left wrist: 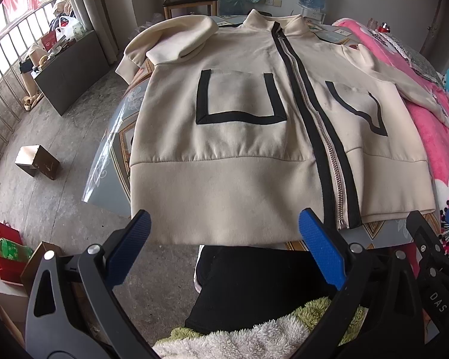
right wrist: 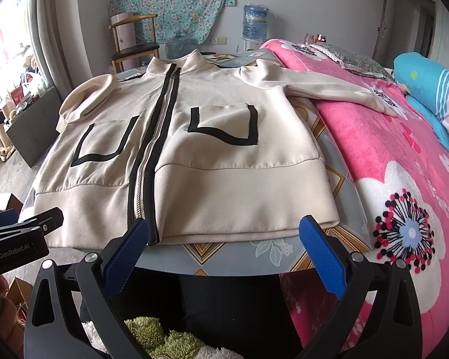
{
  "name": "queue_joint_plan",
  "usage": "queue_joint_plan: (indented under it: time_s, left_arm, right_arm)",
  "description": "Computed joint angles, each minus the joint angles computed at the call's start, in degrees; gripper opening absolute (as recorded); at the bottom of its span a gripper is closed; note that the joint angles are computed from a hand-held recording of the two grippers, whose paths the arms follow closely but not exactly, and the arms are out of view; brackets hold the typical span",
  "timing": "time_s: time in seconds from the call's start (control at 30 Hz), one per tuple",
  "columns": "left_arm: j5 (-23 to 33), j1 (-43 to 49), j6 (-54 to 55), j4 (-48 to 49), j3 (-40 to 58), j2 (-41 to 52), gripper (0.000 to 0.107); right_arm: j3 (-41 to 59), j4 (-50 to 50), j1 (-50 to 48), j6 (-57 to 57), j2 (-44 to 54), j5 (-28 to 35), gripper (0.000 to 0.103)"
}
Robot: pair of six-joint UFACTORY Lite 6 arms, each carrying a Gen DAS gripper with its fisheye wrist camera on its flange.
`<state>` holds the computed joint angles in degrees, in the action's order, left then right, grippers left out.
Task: Fold large clothes
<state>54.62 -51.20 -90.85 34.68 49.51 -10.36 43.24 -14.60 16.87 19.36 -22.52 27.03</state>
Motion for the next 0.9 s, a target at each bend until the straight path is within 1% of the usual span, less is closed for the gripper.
queue_joint_plan:
  time_s: [0.2, 0.3, 0.4, 0.5, 0.57, 0.6, 0.67, 0.73, 0.8, 0.9]
  left_arm:
    - [-3.62, 5.77, 5.15, -0.05, 0.04, 0.55, 0.096]
    - [-5.24, 10.57, 8.49, 0.74, -0.57, -0.38, 0.096]
    - [-6.84, 16.72, 13.22, 1.39, -0.46, -1.47, 0.096]
    - [-8.94, 23.82, 17.57, 3.04, 0.16, -2.34, 0.096]
    - [-13.63, 31.38, 23.60, 3.14, 0.14, -3.81, 0.096]
    - [-17.06, 35.69, 27.66, 2.19, 0.14, -4.39, 0.096]
    - [-23.55, 42.38, 33.00, 1.34, -0.12, -4.90, 0.096]
    - [-30.51, 50.69, 42.27, -2.71, 1.49, -3.33, 0.096]
    - [-34.58, 56.64, 52.05, -8.13, 5.60, 1.15, 0.096]
    - [-34.51, 63.07, 61.35, -13.97, 17.40, 13.24, 0.096]
  right_arm:
    - [3.15, -7.31, 1.53, 7.66, 4.61, -0.57, 0.098]
    - [5.84, -11.83, 2.62, 12.23, 7.64, -0.56, 0.098]
    - [11.50, -14.35, 3.72, 14.19, 13.04, 0.06, 0.098]
    - [19.55, -12.69, 4.83, 11.08, 19.91, 0.29, 0.098]
    - [25.01, -11.08, 5.83, 8.18, 24.34, -1.09, 0.098]
    - [27.32, -10.97, 6.52, 7.56, 26.26, -1.91, 0.098]
    - [34.22, -6.82, 7.47, 1.76, 31.89, -3.28, 0.098]
    - [43.34, 2.60, 8.06, -8.86, 39.18, -3.36, 0.098]
    - [52.35, 10.72, 8.80, -16.66, 46.29, -2.44, 0.098]
    - [68.53, 19.10, 10.34, -23.11, 58.58, 1.52, 0.098]
